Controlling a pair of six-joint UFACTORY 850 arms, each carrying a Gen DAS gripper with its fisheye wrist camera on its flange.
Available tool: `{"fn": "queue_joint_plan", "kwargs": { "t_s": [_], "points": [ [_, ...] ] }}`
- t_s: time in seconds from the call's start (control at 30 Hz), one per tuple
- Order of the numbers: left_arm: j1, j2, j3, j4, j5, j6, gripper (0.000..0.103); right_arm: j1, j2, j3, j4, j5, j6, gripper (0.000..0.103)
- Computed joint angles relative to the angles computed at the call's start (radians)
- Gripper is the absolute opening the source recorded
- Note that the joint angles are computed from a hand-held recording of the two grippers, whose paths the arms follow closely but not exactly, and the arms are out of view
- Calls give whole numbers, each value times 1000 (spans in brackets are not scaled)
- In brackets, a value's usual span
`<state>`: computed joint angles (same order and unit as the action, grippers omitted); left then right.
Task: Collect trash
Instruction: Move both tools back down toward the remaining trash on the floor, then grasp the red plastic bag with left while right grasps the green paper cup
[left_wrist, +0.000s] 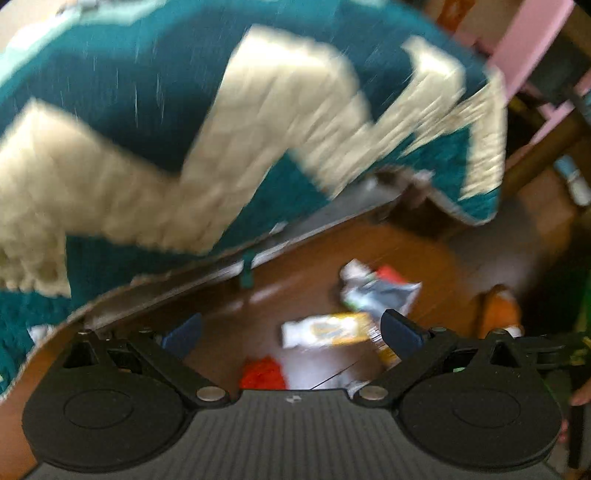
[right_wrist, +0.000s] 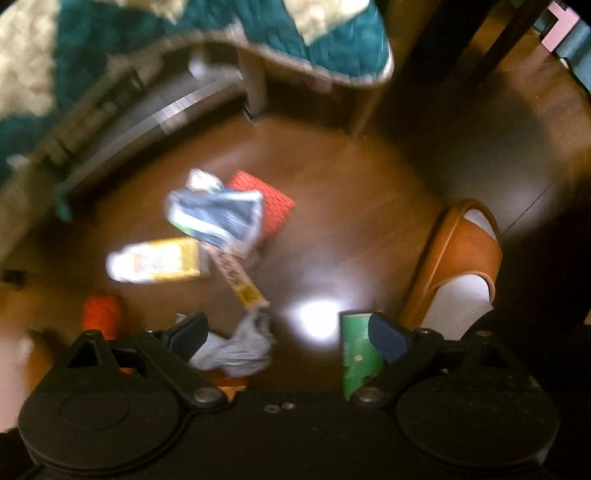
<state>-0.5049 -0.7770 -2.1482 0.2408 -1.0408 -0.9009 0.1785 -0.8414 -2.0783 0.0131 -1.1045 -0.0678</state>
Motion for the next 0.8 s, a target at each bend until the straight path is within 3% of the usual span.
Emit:
{"fn": "queue_joint_plan", "kwargs": {
  "t_s": [0.13,0.33,0.7,0.8],
  "points": [
    [0,-63,-10,-4,-82,45,103,6,-58,-8,-46,-23,-1,92],
    [14,-115,37,-119,-68,115,103,10,-131,-18,-111,-58,-20,91],
    [40,-231,58,-232,-79,117,103,14,-195,13,-248,-48,19,91],
    [43,-248,64,-260,-69,137,102,11,-216,-1,-254,-70,25,82]
  ]
}}
